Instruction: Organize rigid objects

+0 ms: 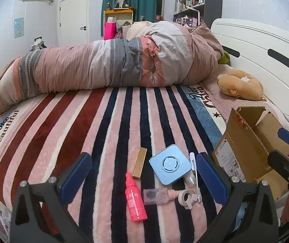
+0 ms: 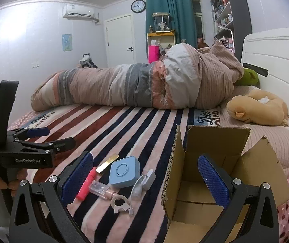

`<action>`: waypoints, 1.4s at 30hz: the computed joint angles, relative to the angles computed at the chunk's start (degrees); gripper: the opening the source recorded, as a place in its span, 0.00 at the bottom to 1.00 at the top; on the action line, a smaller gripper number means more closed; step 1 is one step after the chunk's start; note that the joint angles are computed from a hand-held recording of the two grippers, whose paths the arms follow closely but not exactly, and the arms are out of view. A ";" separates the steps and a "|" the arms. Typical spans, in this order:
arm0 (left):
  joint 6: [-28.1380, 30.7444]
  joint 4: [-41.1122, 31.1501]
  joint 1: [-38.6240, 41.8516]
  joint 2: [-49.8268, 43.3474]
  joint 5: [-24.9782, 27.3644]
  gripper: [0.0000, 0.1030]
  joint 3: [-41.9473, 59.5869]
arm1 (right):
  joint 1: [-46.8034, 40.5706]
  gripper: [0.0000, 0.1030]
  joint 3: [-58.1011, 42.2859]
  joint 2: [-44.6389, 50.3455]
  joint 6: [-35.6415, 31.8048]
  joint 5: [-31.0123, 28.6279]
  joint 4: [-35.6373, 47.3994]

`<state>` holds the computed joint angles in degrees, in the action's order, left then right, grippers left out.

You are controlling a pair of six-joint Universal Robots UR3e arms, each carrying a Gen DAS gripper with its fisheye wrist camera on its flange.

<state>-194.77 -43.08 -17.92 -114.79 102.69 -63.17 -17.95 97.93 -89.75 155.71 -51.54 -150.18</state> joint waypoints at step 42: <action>0.13 -0.40 -1.79 0.91 2.55 1.00 0.13 | -1.97 1.00 2.68 -1.78 -2.71 2.43 -0.72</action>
